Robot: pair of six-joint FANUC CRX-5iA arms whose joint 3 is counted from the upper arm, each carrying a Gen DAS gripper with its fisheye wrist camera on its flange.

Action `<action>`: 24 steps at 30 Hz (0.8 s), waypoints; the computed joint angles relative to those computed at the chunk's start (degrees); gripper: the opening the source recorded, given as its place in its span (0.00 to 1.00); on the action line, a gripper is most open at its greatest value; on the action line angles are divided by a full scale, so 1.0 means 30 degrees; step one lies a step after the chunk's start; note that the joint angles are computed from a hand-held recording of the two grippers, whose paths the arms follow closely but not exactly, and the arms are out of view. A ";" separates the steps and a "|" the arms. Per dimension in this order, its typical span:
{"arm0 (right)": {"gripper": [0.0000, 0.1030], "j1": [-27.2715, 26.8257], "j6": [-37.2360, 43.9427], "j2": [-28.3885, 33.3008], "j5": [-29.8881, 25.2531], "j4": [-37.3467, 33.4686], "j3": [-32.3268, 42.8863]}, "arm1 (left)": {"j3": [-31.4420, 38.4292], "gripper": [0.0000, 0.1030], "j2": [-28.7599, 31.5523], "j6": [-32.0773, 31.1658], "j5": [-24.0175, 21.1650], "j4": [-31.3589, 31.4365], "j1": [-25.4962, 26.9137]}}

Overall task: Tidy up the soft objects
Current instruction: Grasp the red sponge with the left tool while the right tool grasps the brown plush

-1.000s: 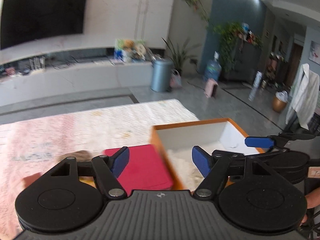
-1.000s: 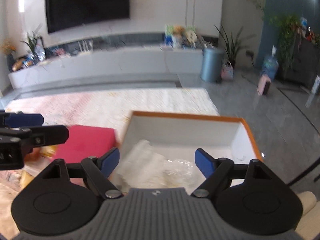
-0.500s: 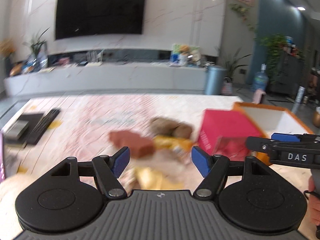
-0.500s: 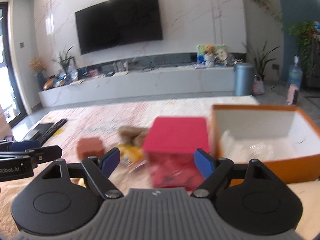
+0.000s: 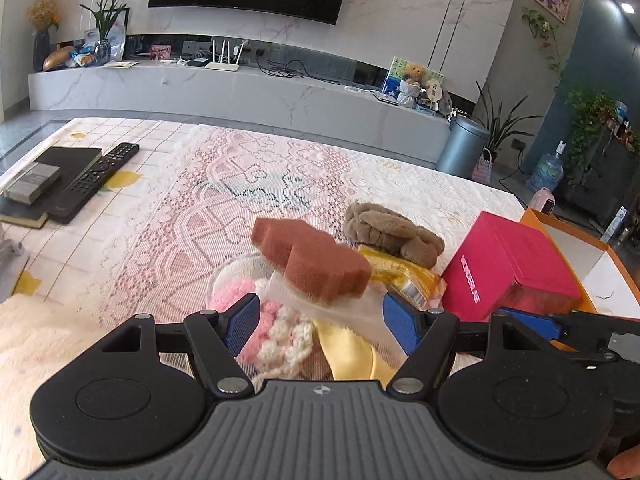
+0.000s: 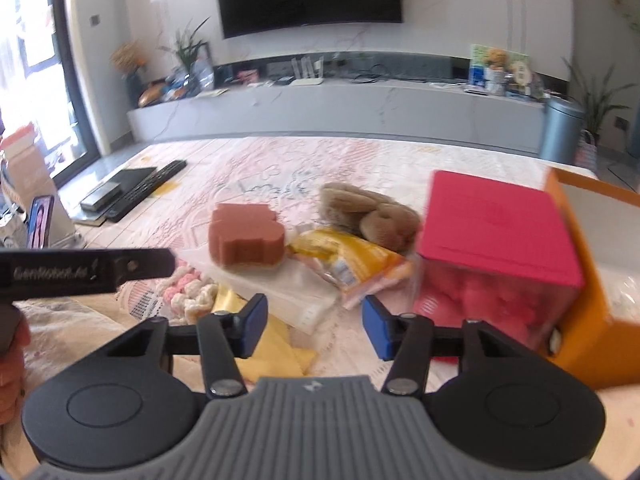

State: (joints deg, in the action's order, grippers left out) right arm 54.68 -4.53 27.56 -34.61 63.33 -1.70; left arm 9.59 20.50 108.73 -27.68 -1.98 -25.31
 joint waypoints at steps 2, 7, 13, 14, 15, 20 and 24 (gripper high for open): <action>0.51 -0.0225 0.1203 0.0522 0.0121 -0.0102 0.0833 | 0.0913 0.82 0.0555 -0.0038 -0.0437 -0.0345 0.0005; 0.44 -0.0790 0.4525 0.1960 0.0267 -0.1184 0.3052 | 0.2756 0.89 0.2181 -0.0788 -0.1086 0.0971 0.0282; 0.35 -0.1397 0.9069 0.3195 -0.0755 -0.3289 0.5476 | 0.5516 0.89 0.4298 0.0801 -0.3405 0.1227 0.0595; 0.35 -0.1495 0.9776 0.3426 -0.1090 -0.3647 0.5991 | 0.5947 0.89 0.4640 0.1128 -0.3733 0.1346 0.0686; 0.36 -0.1601 1.0388 0.3684 -0.1380 -0.4002 0.6527 | 0.6690 0.89 0.5118 0.1452 -0.4332 0.1229 0.0749; 0.56 -0.1904 1.3875 0.5440 -0.2850 -0.6217 0.9747 | 0.8534 0.88 0.6526 0.1784 -0.5651 0.1475 0.0999; 0.60 -0.1914 1.6741 0.7678 -0.5242 -0.8602 1.3875 | 0.8524 0.88 0.6836 0.1509 -0.5476 0.2363 0.1194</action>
State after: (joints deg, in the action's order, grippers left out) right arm 48.94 45.69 50.60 -50.34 37.52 39.93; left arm 35.16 41.01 113.26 -44.11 5.11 -21.73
